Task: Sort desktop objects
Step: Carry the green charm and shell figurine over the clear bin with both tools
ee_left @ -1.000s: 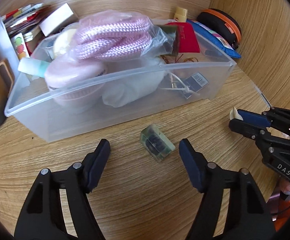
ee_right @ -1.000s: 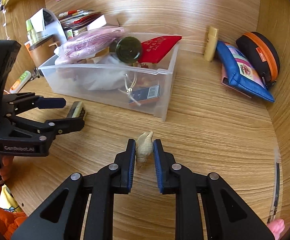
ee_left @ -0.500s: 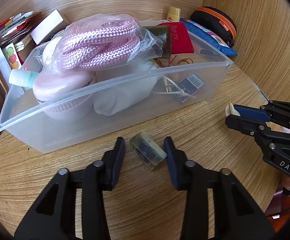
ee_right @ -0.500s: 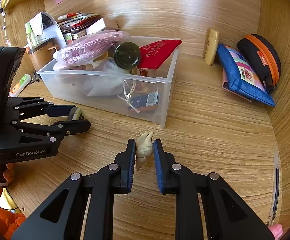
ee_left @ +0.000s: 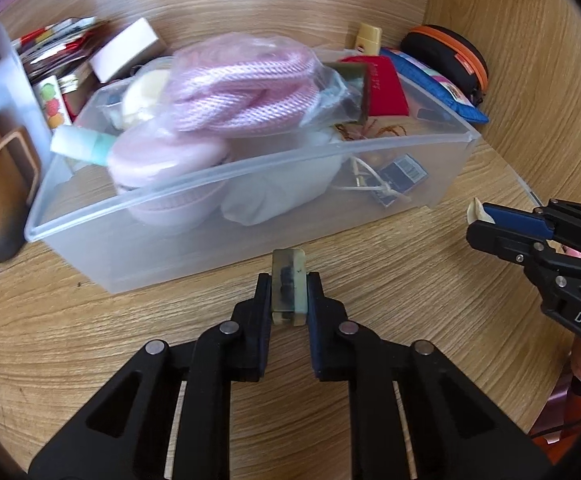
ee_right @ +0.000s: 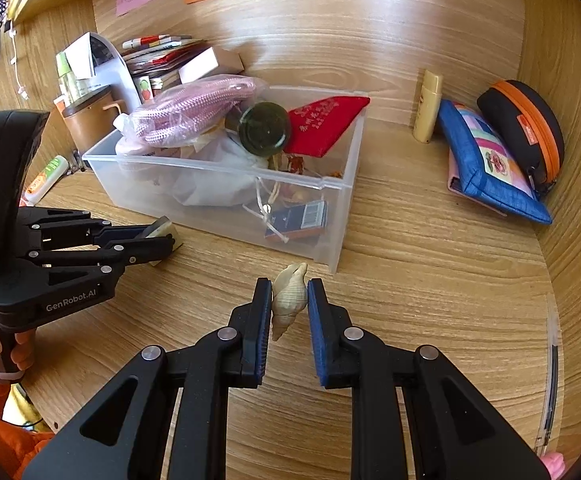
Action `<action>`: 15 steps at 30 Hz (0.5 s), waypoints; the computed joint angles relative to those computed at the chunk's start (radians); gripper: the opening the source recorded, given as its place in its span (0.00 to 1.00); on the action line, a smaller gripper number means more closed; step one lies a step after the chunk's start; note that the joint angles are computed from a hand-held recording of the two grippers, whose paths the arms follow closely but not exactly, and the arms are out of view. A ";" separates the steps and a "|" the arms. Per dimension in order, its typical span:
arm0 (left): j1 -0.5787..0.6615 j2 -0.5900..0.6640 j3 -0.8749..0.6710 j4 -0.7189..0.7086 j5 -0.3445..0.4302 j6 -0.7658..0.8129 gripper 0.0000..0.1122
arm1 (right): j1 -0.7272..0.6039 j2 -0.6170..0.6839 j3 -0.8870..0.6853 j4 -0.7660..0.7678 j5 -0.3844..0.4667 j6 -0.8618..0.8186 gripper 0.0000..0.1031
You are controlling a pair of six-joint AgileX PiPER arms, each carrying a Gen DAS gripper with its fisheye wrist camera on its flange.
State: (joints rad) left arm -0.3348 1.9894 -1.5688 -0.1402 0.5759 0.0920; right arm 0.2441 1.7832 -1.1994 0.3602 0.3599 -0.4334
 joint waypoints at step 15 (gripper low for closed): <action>0.049 -0.142 0.139 -0.091 -0.098 0.050 0.14 | 0.036 -0.037 -0.030 -0.066 0.000 0.067 0.16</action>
State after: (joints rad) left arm -0.2855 1.8477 -1.4296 -0.2316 0.4778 0.1416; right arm 0.2799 1.7460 -1.2295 0.2937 0.3595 -0.3662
